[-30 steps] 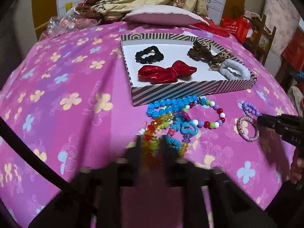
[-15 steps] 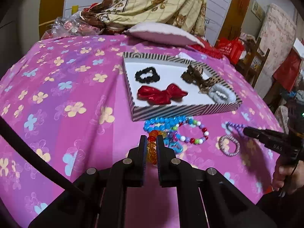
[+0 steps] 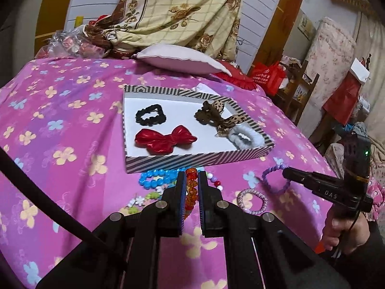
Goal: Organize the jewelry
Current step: 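Grasp and lift a multicolour bead bracelet with the left tool while the right lifts the purple bracelet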
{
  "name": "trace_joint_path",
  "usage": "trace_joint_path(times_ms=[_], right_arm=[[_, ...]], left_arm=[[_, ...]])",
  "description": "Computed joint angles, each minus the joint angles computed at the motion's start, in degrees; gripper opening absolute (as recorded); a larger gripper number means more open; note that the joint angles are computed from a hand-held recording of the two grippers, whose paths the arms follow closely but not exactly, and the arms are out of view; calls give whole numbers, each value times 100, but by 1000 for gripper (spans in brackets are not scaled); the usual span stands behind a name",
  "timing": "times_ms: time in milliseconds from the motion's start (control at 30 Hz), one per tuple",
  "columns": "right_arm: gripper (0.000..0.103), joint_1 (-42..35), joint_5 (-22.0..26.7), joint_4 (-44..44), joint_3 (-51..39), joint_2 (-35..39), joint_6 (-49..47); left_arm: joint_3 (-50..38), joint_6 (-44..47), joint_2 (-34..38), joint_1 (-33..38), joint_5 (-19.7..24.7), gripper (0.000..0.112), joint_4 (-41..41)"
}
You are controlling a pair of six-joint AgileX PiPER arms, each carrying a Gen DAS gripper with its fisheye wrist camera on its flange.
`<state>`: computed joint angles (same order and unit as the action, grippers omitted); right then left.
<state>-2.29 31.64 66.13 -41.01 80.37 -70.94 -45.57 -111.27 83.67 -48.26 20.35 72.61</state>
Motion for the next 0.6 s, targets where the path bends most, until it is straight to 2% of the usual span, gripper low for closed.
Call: trace_joint_path(times_ms=[100, 200, 300, 600], right_arm=[[10, 23, -12, 28, 13, -16, -31], [10, 128, -101, -55, 14, 6, 56], [10, 228, -211, -183, 12, 19, 174], [10, 357, -506, -445, 21, 19, 516]], left_arm=[[-45, -144, 49, -16, 0, 0, 112], [-231, 210, 241, -67, 89, 0, -289], [-442, 503, 456, -205, 367, 0, -635], [-599, 702, 656, -313, 636, 0, -939]])
